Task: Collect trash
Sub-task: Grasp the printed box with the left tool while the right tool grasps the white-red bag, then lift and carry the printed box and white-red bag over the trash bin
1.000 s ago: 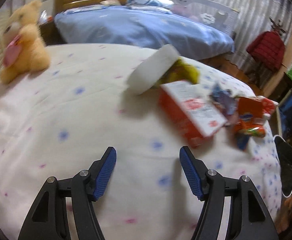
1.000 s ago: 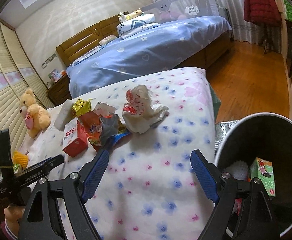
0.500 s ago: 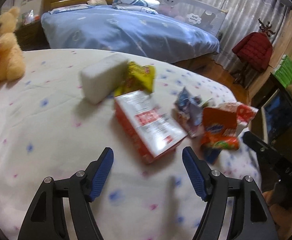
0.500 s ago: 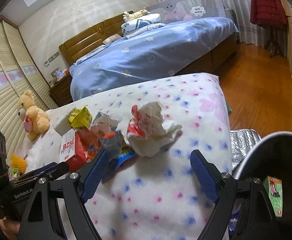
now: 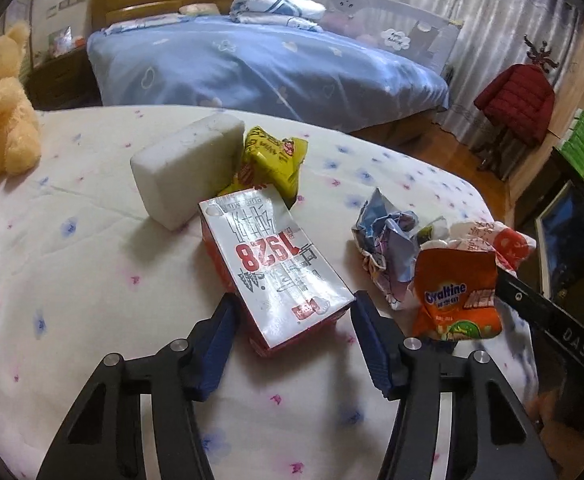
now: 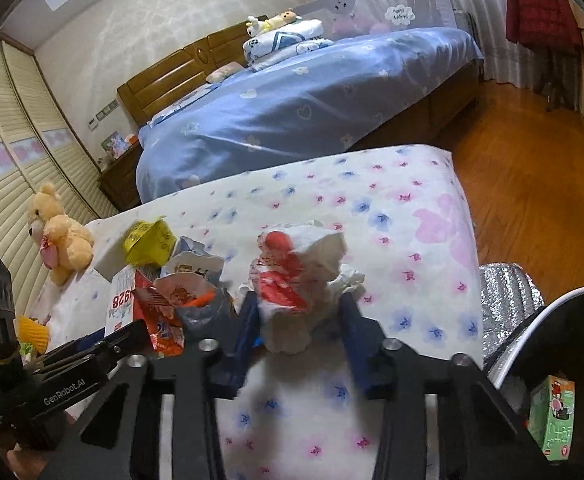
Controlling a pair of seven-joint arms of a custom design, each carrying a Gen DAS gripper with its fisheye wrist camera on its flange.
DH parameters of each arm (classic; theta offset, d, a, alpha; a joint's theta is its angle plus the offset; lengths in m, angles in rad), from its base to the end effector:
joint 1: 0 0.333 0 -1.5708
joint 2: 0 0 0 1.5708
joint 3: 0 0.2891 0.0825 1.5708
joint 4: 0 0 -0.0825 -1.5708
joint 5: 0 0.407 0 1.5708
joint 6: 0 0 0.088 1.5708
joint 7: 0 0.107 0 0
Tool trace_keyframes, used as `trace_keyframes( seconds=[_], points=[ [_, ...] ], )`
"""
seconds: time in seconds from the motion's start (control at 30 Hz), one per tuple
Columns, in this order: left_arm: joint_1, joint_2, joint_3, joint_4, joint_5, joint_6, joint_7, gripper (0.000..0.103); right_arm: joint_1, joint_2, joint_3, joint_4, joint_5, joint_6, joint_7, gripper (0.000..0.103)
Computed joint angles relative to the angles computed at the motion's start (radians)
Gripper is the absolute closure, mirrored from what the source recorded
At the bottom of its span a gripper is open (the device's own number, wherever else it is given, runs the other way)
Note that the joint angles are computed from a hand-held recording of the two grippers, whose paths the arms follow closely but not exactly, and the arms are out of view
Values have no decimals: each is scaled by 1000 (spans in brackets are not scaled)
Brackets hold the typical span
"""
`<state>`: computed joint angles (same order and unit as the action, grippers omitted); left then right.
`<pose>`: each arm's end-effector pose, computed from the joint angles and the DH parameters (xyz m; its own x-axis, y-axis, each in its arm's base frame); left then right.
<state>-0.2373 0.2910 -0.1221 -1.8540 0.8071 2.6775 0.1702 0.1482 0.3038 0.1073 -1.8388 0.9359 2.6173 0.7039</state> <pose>0.6244 -0.2529 0.3811 0.3360 -0.9210 0.1970 -0.6807 -0.3820 -0.6251 0.6580 0.1484 0.3711 0.4678 -0.8140 -0.3443 -0.7636 -0.1760 -0.6212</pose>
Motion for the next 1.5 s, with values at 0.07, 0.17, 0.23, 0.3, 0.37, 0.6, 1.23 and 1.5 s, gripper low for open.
trace_keyframes(
  seconds=[0.07, 0.17, 0.23, 0.3, 0.37, 0.6, 1.23, 1.5],
  points=[
    [-4, -19, 5, -28, 25, 18, -19, 47, -5, -17, 2, -17, 16, -8, -12, 78],
    [-3, -54, 3, -78, 52, 48, -38, 47, -6, -51, 0, -56, 40, -6, -27, 86],
    [3, -85, -7, -124, 60, 78, -31, 48, -6, -75, -3, -83, 65, -2, -42, 87],
    [1, -118, -13, -163, 79, 82, -41, 48, -8, -103, -7, -113, 93, -10, -59, 87],
    [0, -155, -19, -205, 113, 99, -69, 48, -5, -135, -13, -148, 122, -2, -77, 87],
    [11, -249, -63, -289, 141, 123, -59, 48, 11, -247, -47, -265, 202, 9, -130, 87],
    [-61, -169, -99, -191, 151, 145, 59, 48, -18, -401, -145, -445, 191, 24, -93, 87],
    [-99, -100, -90, -112, 120, 143, 134, 48, -38, -428, -166, -474, 196, 37, -94, 87]
  ],
)
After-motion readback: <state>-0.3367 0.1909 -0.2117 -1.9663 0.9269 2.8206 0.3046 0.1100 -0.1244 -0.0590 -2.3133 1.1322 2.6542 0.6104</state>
